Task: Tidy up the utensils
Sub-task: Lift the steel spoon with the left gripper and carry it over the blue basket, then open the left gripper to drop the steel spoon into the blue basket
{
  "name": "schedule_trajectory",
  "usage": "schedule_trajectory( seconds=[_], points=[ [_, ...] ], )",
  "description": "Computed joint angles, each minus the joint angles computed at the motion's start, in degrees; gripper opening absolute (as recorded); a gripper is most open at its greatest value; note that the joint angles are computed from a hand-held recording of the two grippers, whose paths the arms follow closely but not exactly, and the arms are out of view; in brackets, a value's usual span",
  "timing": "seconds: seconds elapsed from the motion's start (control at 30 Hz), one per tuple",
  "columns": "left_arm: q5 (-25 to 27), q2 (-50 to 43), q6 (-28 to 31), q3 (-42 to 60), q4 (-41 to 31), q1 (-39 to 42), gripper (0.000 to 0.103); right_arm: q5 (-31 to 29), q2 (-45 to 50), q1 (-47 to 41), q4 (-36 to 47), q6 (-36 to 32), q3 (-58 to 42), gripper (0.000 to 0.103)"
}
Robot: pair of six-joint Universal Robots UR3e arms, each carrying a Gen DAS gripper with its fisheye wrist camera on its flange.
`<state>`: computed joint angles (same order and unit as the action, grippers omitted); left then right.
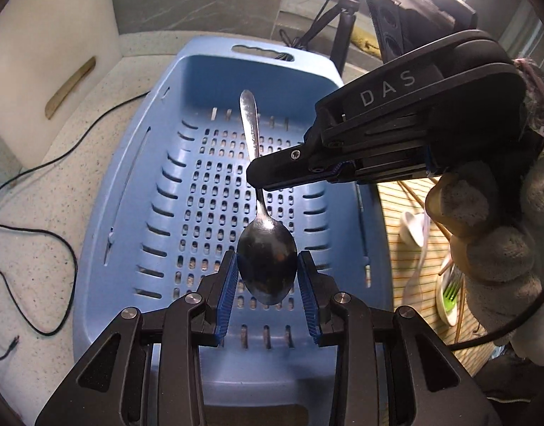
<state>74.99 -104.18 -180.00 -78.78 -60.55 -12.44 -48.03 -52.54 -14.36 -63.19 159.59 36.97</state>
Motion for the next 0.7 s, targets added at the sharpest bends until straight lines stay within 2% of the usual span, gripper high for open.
schedule_trajectory(
  seconds=[0.33,0.7],
  points=[
    [1.12,-1.56,-0.04,3.01,-2.42,0.56,0.032,-2.53,0.69,2.07,-2.85,1.41,-1.27,0.007],
    [2.23,1.49,-0.89,2.52,-2.68,-0.24,0.032,-2.28,-4.99,-0.57,-5.93,0.15,5.91,0.01]
  ],
)
